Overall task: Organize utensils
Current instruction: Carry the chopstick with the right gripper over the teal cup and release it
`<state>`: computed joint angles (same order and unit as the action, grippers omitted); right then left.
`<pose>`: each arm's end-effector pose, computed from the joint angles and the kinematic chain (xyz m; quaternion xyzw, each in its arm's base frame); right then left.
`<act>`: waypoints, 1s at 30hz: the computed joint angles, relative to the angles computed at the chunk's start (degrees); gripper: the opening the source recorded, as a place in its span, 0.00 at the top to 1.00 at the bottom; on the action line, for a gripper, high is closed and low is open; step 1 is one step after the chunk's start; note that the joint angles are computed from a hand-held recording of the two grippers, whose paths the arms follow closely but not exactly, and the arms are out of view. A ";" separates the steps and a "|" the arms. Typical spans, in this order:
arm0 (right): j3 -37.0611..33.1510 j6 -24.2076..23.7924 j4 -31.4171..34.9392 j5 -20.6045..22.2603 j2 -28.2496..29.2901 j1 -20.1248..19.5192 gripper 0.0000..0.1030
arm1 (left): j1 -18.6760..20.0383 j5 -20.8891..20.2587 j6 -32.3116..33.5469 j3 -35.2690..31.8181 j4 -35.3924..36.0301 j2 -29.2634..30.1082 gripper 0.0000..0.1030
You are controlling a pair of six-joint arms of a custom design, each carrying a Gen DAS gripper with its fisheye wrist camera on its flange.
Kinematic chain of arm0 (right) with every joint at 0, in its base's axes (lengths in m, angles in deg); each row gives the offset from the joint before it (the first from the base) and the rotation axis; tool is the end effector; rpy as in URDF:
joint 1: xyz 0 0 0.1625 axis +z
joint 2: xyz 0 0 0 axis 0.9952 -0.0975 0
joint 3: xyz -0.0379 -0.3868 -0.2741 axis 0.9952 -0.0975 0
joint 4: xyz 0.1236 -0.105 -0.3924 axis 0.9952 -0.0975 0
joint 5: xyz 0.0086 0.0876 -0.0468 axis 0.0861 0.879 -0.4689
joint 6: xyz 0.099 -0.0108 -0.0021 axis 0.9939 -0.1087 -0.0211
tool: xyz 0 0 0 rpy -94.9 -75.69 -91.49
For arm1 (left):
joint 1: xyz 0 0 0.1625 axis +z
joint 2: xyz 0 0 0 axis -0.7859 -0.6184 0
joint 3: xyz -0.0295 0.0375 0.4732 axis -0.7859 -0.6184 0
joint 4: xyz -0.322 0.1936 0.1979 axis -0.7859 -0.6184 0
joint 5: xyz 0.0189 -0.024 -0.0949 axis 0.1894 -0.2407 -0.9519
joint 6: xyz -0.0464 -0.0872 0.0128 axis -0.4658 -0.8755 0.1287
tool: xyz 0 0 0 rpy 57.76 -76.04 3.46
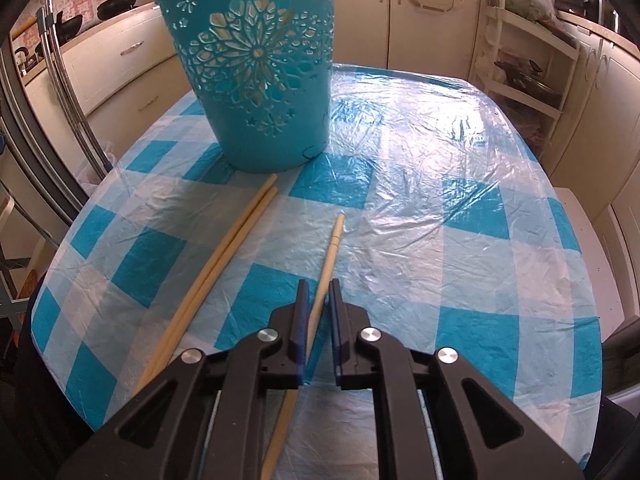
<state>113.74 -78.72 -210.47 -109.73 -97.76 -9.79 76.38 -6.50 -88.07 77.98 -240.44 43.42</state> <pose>0.0087 -0.3522 0.1795 0.1117 -0.9152 0.2564 0.2900 -0.3218 -0.3873 0.0390 0.2460 0.8334 -0.4089 0.2787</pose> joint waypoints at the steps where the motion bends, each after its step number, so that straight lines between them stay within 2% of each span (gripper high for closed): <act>1: -0.02 -0.32 -0.46 -0.16 0.31 0.12 0.89 | 0.13 -0.06 0.00 -0.09 0.07 0.03 0.14; 5: 0.35 0.02 -2.26 1.05 0.89 -0.69 0.92 | 0.16 -0.15 0.25 -0.08 0.06 -0.04 0.14; 9: 0.93 3.09 -0.19 3.89 -1.40 -2.53 0.94 | 0.34 -0.46 0.16 -0.07 0.96 -0.30 0.14; 15: 2.73 6.22 6.65 13.06 -11.51 -5.71 0.94 | 1.16 -1.35 -1.61 -0.31 3.59 -0.67 0.13; 23: 2.34 9.37 14.28 19.76 -21.25 -4.88 0.94 | 2.11 -2.10 -4.87 -0.01 5.93 -1.62 0.13; 30: -0.29 12.00 18.68 23.55 -27.83 0.96 0.94 | 2.56 -2.25 -6.55 0.04 7.70 -2.09 0.13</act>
<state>113.45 -66.72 -191.79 -86.18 -125.60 -8.83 78.94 -8.76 -94.62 78.02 -232.74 41.34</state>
